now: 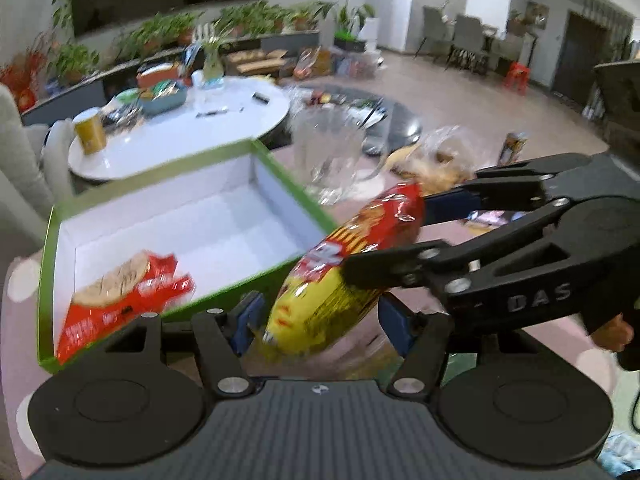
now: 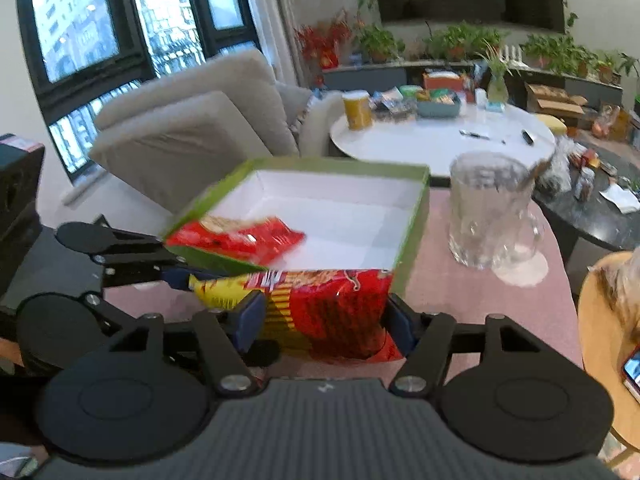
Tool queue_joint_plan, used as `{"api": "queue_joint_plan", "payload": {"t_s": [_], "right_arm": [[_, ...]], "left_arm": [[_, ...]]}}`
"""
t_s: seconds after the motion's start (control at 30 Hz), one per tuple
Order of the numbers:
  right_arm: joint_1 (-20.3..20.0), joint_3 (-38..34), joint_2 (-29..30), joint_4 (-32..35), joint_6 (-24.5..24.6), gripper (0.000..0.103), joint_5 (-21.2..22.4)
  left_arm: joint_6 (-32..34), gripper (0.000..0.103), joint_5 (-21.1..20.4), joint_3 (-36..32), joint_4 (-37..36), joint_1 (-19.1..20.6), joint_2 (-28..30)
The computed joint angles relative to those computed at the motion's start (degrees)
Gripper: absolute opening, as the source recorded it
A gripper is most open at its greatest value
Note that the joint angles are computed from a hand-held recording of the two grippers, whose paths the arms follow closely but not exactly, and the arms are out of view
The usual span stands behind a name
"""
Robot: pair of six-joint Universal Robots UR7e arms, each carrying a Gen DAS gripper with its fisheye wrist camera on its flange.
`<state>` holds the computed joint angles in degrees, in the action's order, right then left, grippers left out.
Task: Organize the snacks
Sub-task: 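Lift the chip bag with the right gripper and carry it over the green box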
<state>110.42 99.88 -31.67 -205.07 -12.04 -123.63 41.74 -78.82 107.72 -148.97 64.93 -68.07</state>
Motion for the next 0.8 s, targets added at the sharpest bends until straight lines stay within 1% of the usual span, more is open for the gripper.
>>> {"api": "queue_joint_plan", "payload": {"t_s": [0.07,0.13,0.2,0.27,0.33,0.37,0.43,0.53,0.6,0.67,0.77,0.8], "right_arm": [[0.29,-0.12,-0.41,-0.43,-0.23,0.077,1.12],[0.37,-0.42,-0.55,-0.02,-0.15,0.077,2.16],[0.56,-0.97,-0.22,0.11,-0.49,0.077,1.55],[0.76,-1.93,0.68,0.52,-1.64,0.077,-1.03],[0.39,-1.62,0.92,0.73,-1.24,0.077,-2.74],[-0.16,-0.81,0.49,0.99,-0.36,0.077,-2.63],[-1.18,1.04,-0.5,0.78,1.13,0.077,-1.87],[-2.29,3.73,-1.43,-2.82,0.98,0.077,-0.5],[-2.64,5.75,-1.97,-5.71,-0.74,0.077,1.4],[-2.74,7.11,-1.78,-8.39,-4.64,0.077,2.84],[-2.75,7.09,-0.44,-8.92,-11.96,0.077,3.08],[-2.89,7.08,-0.24,-8.46,-13.5,0.077,3.21]], "left_arm": [[1.93,0.059,-0.79,0.56,-0.63,-0.53,-0.78],[2.49,0.059,-1.79,0.67,0.1,-0.73,-1.3],[3.41,0.059,-1.74,1.36,-0.37,-1.09,-1.64],[4.66,0.06,-0.72,2.4,-2.08,-1.14,-1.67],[5.06,0.061,1.53,3.02,-3.75,-0.91,-1.27],[5.13,0.061,2.36,3.08,-3.98,-0.61,-1.14],[5.0,0.067,3.63,3.18,-4.31,0.16,-0.95],[5.09,0.069,4.1,3.37,-4.58,1.03,-0.99],[6.19,0.073,2.95,3.49,-3.66,1.51,-1.42],[7.59,0.075,2.67,3.81,-3.27,1.55,-1.4],[7.99,0.075,4.79,4.6,-4.55,1.01,-0.51],[7.59,0.075,5.15,4.52,-5.03,1.04,-0.03]]}}
